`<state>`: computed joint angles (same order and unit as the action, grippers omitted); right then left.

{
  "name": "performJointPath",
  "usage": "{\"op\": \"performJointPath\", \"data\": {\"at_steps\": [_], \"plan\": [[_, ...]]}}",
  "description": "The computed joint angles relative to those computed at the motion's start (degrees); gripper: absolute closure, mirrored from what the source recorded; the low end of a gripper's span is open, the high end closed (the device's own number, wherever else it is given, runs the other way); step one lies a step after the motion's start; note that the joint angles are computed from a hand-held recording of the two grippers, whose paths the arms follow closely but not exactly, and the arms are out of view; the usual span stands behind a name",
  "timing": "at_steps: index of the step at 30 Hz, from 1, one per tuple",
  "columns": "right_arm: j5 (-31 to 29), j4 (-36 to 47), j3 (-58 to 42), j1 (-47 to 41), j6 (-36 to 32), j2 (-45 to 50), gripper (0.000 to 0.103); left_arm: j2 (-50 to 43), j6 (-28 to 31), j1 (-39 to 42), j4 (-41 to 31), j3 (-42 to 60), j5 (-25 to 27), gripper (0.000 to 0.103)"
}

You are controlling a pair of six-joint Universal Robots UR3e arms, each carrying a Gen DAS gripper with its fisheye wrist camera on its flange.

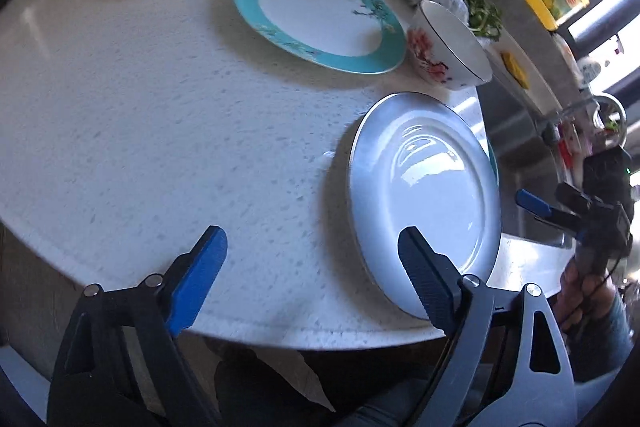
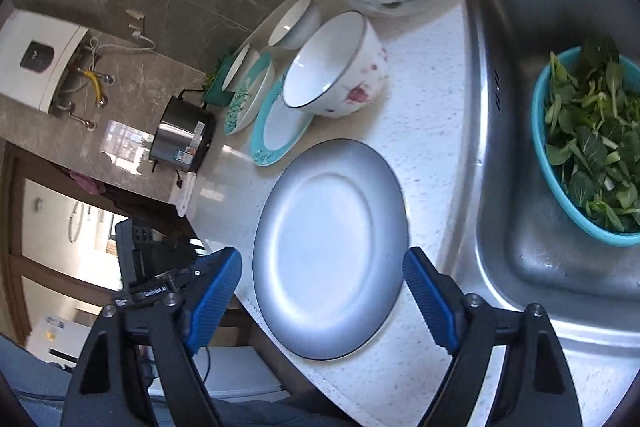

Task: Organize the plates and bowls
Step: 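Reach both grippers to the large white plate's rim and close on it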

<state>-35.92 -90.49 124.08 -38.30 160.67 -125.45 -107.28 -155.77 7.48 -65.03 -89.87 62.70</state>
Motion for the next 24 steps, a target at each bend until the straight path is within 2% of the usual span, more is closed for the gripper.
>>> {"op": "performJointPath", "data": {"at_steps": [2, 3, 9, 12, 16, 22, 24], "plan": [[0.4, 2.3, 0.2, -1.6, -3.3, 1.5, 0.024, -2.7, 1.0, -1.0, -0.8, 2.0, -1.5, 0.02], [0.9, 4.3, 0.1, -2.6, -5.7, 2.2, 0.026, -3.7, 1.2, -1.4, -2.0, 3.4, -1.4, 0.031], [2.0, 8.2, 0.4, -5.4, -12.5, 5.7, 0.036, -8.5, 0.7, -2.4, -6.2, 11.4, -2.1, 0.033], [3.0, 10.0, 1.1, -6.2, -15.0, 5.9, 0.041, -8.0, 4.6, -0.8, -11.1, 12.6, -3.2, 0.048], [2.7, 11.6, 1.9, -6.4, -15.8, 5.9, 0.044, -9.9, 7.8, -2.0, -16.3, 16.8, -3.1, 0.053], [1.7, 12.8, 1.4, -5.1, -17.0, 9.5, 0.054, -14.7, 10.2, -2.6, -23.8, 24.7, -5.7, 0.054], [1.8, 12.5, 0.9, -4.8, -16.7, 10.7, 0.054, -15.6, 11.0, -2.3, -25.9, 26.4, -6.0, 0.054]]}}
